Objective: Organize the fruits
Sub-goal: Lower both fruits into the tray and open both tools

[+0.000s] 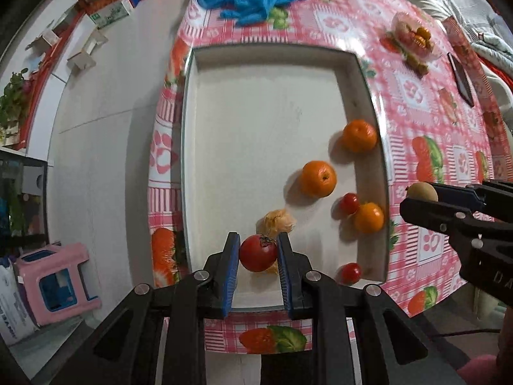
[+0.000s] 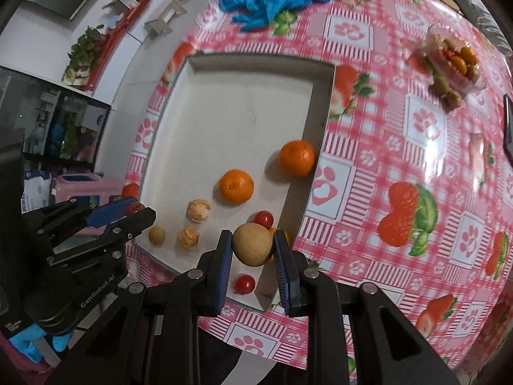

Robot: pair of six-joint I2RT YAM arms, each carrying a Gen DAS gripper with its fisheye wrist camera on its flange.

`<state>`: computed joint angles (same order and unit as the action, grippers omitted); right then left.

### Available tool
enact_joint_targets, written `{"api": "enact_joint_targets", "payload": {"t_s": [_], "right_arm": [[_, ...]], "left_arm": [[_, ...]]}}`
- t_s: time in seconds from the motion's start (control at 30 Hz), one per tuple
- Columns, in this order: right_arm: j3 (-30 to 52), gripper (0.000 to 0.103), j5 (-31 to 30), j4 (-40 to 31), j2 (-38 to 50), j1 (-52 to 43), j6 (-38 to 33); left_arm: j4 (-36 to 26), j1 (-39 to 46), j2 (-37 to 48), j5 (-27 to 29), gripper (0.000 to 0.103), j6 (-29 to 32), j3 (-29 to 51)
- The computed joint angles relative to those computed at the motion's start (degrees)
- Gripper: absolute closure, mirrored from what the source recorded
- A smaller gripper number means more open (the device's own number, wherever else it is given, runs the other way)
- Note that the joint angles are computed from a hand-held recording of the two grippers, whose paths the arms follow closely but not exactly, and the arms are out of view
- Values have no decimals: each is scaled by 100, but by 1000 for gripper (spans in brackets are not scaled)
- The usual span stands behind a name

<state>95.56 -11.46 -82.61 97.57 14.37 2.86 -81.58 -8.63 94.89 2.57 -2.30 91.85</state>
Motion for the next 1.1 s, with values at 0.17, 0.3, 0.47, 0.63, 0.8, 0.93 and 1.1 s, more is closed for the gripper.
{"api": "enact_joint_targets", "payload": {"t_s": [0.17,0.3,0.47,0.63,0.8,0.93,1.1], "right_arm": [[-276,75,52,110,46,103,71],[-450,75,53,190,50,189,119],[-606,75,48,314,90,333,201],[-644,75,53,397,189,404,275],[-706,75,52,488,290,440,362],[-791,75,72,629,377,553,457],[-877,75,103,743,463,627,511]], "left_arm": [[158,-47,21,46,79,-101,-313],[245,-84,42,52,79,-164,-466],[307,-129,40,46,79,-217,-600],[396,-176,96,13,79,-259,-689],[429,-180,190,-22,79,-277,-675],[436,-242,222,-43,79,-329,-679],[457,-355,264,-58,79,-431,-696]]}}
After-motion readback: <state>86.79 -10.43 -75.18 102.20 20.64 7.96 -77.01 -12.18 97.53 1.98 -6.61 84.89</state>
